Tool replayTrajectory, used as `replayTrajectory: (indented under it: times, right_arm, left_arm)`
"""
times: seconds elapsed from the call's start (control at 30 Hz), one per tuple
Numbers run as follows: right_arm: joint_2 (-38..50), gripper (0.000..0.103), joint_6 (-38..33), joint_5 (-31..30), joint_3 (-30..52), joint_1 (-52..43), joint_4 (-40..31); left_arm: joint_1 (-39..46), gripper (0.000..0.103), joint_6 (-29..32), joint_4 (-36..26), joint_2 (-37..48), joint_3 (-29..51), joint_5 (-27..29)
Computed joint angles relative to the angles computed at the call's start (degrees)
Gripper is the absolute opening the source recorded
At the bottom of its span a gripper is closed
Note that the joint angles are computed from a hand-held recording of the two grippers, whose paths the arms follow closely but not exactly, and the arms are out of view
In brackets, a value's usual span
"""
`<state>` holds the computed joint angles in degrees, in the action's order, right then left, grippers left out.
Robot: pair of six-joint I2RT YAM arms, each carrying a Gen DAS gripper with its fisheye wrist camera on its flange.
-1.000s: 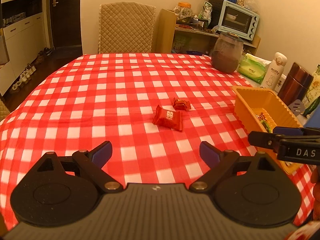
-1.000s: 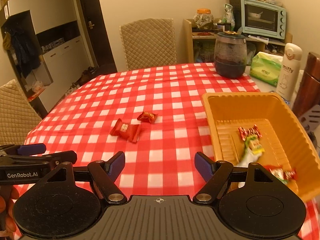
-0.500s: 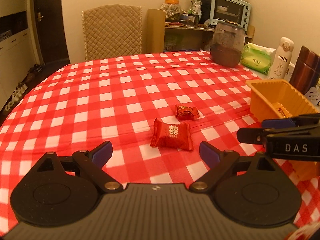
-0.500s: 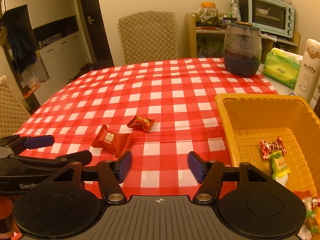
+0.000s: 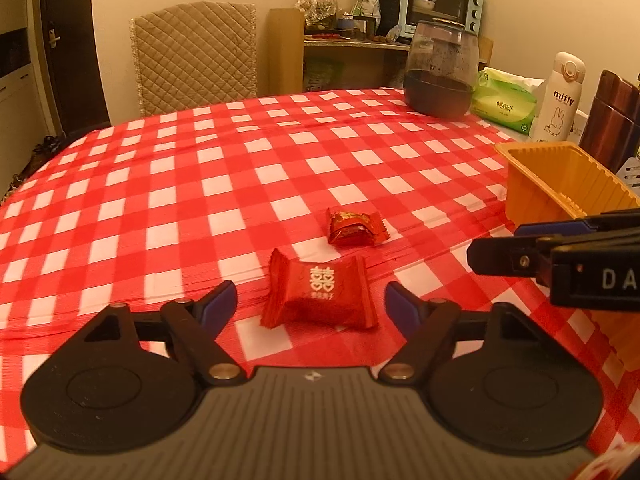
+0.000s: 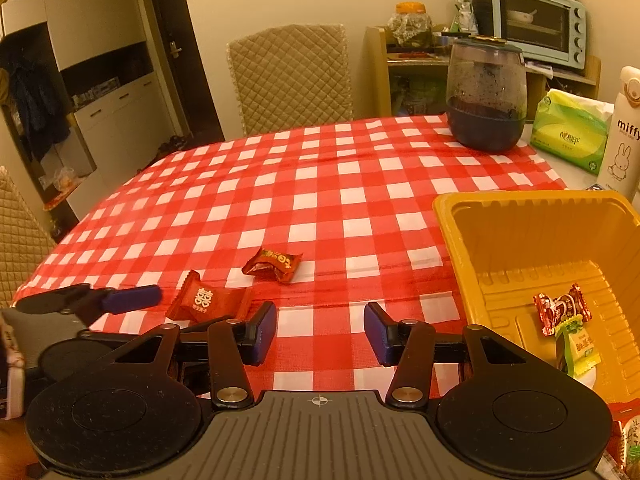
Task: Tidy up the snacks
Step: 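Close the left gripper on the large red candy packet, then grasp the small red-gold candy with the right gripper while the left holds the red packet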
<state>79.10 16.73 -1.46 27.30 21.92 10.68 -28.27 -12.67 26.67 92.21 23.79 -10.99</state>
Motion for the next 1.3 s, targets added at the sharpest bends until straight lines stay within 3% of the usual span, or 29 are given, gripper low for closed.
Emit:
replayTrajectory:
  times: [0.3,0.47,0.63,0.97,1.3]
  right_arm:
    - [1.85,0.050,0.31,0.15,0.66,0.23,1.17]
    - [2.76,0.050,0.52,0.53,0.93,0.87,1.66]
    - [3.29,0.050,0.55,1.02,1.08,1.38,2.08]
    - [9.46,0.050,-1.30,1.07,4.04,3.82,6.20]
    - [19.78,0.050,-4.39,0.01,8.08,3.91,13.46]
  left_arm:
    - [2.35,0.054,-0.15,2.45,3.55,1.00,3.11]
    - [2.93,0.035,0.10,3.63,3.37,0.32,4.50]
    - [3.72,0.025,-1.51,3.41,1.72,-0.69,5.97]
    - [11.81,0.019,3.04,-7.54,-11.24,-3.10,10.17]
    - [20.59,0.019,3.25,-10.59,-16.49,-4.52,16.25]
